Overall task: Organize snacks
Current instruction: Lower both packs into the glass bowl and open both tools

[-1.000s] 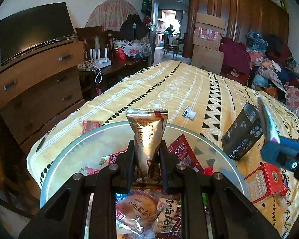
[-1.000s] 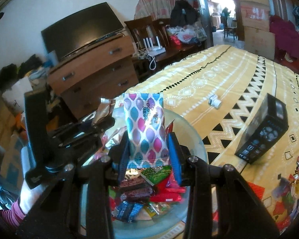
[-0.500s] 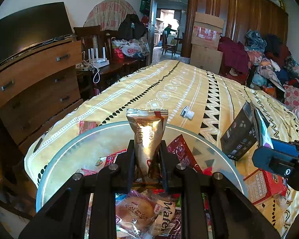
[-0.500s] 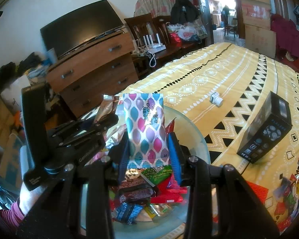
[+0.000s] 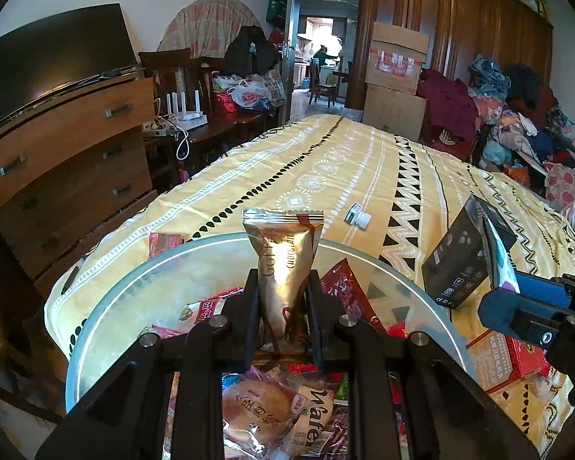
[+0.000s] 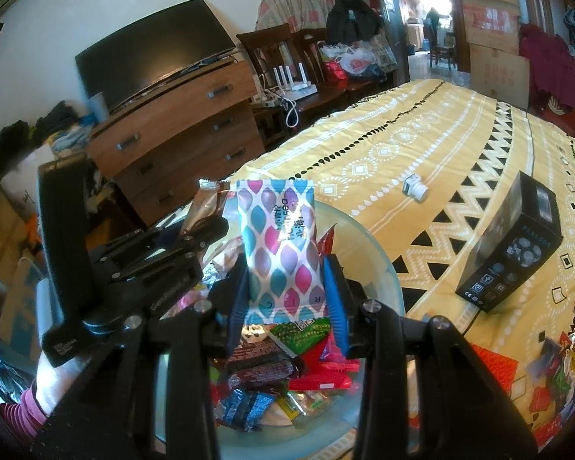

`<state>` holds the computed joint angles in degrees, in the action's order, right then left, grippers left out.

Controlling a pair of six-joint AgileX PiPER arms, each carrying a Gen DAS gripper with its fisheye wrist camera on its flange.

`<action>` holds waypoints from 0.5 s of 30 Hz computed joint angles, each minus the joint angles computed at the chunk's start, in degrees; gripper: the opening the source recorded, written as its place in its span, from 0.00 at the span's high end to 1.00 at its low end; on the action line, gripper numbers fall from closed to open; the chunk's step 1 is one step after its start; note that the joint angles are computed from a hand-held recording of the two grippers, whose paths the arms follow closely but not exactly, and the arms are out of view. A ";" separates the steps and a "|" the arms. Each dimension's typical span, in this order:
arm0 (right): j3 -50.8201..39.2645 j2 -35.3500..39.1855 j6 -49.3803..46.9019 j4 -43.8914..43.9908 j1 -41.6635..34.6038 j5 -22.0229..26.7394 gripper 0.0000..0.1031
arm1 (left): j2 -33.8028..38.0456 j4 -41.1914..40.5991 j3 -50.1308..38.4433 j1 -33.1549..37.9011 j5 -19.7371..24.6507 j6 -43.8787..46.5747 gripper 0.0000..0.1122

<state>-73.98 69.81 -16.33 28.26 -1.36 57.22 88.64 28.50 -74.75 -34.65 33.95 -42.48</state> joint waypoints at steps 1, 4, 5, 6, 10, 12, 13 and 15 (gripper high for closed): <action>0.21 0.02 0.02 -0.02 0.05 -0.21 0.63 | 0.23 -0.10 -0.07 -0.05 -0.08 -0.05 0.81; 1.05 0.01 -0.85 0.63 -0.62 -0.45 0.63 | -0.04 0.21 0.05 -0.11 0.05 -0.26 0.81; 1.24 0.00 -0.82 0.62 -0.61 -0.55 0.63 | 0.16 0.40 0.01 -0.21 -0.03 -0.50 0.81; 1.31 0.04 -0.93 0.74 -0.75 -0.54 0.63 | 0.05 0.14 -0.01 -0.13 0.06 -0.23 0.81; 1.17 0.11 -1.04 0.77 -0.86 -0.39 0.63 | -0.12 0.16 0.04 -0.15 0.16 -0.28 0.81; 1.13 0.14 -0.96 0.77 -0.83 -0.34 0.63 | 0.12 0.28 0.00 -0.28 0.05 -0.46 0.81; 1.30 0.12 -1.10 0.84 -0.89 -0.38 0.63 | 0.36 0.53 0.04 -0.48 -0.09 -0.84 0.81; 1.13 0.23 -1.12 0.84 -0.95 -0.31 0.63 | 0.79 0.98 0.38 -0.78 -0.67 -1.57 0.81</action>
<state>-72.85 70.03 -17.45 29.10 -2.31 56.91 89.43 29.48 -74.37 -35.44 33.28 -44.05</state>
